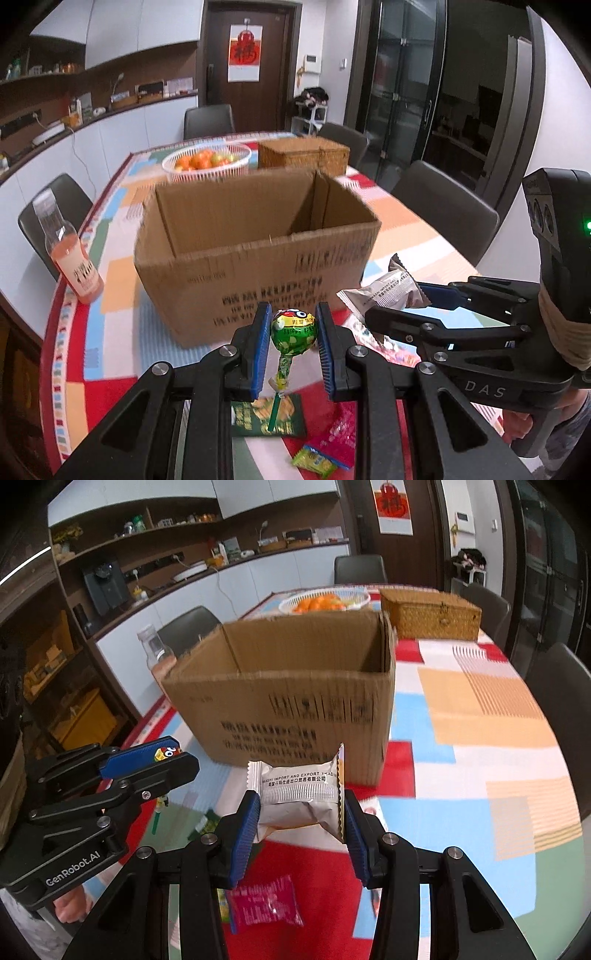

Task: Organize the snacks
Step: 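Carry the lollipop and white cake into the box and open both tools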

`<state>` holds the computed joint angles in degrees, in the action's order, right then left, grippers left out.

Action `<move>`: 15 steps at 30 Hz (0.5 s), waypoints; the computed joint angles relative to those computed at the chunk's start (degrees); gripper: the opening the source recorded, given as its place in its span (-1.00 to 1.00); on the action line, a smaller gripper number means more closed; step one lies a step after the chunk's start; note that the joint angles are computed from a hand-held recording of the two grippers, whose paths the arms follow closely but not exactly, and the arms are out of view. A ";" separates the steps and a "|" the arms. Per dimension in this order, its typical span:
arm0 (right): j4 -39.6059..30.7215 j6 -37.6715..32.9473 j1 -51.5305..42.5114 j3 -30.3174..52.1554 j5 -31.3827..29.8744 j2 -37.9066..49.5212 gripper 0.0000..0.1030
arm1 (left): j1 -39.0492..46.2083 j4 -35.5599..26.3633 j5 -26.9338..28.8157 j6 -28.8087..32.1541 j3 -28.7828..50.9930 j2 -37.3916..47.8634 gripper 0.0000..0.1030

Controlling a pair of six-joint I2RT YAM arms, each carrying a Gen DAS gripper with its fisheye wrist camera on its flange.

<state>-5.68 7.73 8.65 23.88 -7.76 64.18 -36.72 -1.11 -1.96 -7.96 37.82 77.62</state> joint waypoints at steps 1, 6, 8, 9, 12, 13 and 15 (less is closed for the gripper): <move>-0.07 -0.15 -0.04 0.62 0.13 -0.16 -0.11 | 0.21 -0.20 -0.13 0.29 0.53 -0.38 -0.52; -0.07 -0.91 -0.33 3.76 -0.14 0.74 -0.11 | 1.11 -0.93 -0.81 1.55 2.86 -1.35 -0.52; 0.11 -1.17 -0.49 4.95 -0.51 1.41 -0.11 | 1.49 -1.16 -1.14 2.04 3.82 -1.65 -0.52; 0.13 -1.30 -0.37 5.59 -0.50 1.71 -0.11 | 1.72 -1.08 -1.17 2.25 4.07 -1.68 -0.52; 0.30 -1.55 -0.21 7.22 -0.40 2.28 -0.11 | 2.42 -1.06 -1.34 2.99 5.33 -1.76 -0.52; 0.35 -1.69 -0.16 7.72 -0.38 2.41 -0.11 | 2.66 -1.12 -1.25 3.15 5.82 -1.67 -0.52; 0.31 -1.85 -0.16 8.95 -0.39 2.73 -0.11 | 3.09 -1.18 -1.11 3.42 6.69 -1.50 -0.52</move>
